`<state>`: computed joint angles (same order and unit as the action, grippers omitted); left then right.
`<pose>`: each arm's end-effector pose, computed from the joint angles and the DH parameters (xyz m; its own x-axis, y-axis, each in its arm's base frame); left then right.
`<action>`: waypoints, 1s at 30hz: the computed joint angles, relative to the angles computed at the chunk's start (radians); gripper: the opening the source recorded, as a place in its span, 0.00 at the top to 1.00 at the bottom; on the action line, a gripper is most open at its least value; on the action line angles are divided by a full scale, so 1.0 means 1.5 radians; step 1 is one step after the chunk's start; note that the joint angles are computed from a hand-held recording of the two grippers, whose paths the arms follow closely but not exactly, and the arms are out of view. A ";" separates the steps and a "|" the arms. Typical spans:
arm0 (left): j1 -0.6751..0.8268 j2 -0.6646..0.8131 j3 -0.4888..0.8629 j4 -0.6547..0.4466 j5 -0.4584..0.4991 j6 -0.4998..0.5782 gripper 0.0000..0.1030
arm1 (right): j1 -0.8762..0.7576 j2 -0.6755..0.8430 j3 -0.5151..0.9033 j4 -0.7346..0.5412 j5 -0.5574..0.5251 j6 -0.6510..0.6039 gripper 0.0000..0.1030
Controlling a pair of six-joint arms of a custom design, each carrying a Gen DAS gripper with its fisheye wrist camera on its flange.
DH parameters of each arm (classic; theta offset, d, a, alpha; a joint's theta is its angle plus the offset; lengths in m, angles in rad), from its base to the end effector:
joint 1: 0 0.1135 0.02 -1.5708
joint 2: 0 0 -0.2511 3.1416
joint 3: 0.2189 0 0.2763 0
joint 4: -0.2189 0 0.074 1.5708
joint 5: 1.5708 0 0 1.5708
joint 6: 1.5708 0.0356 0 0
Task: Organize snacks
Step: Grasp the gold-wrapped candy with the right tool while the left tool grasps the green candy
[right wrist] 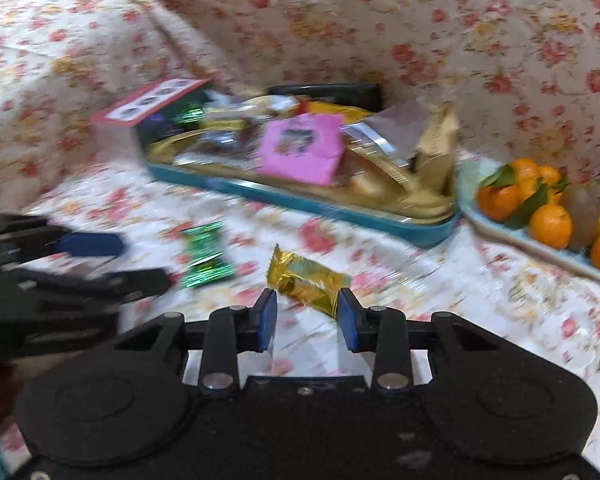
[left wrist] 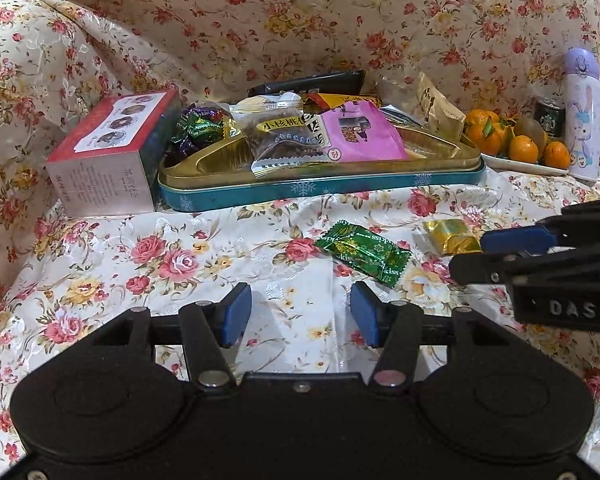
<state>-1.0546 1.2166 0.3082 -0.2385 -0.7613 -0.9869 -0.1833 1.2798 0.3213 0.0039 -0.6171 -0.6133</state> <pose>0.1137 -0.1506 0.0823 -0.6565 -0.0670 -0.7514 -0.1055 0.9944 0.0035 0.2118 -0.0183 0.0837 -0.5525 -0.3750 -0.7444 -0.6092 0.7912 0.0535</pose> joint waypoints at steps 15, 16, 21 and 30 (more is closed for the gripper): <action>-0.002 0.004 0.002 -0.002 -0.002 -0.002 0.42 | 0.085 0.074 -0.002 0.187 0.105 0.083 0.60; -0.002 0.004 0.002 -0.002 -0.002 -0.002 0.42 | 0.084 0.082 0.002 0.188 0.105 0.080 0.60; -0.002 0.005 0.002 -0.002 -0.003 -0.002 0.42 | 0.064 0.107 0.003 0.201 0.075 0.085 0.77; -0.005 0.014 0.008 -0.008 -0.007 -0.006 0.41 | -0.022 0.072 -0.040 0.219 0.056 0.070 0.79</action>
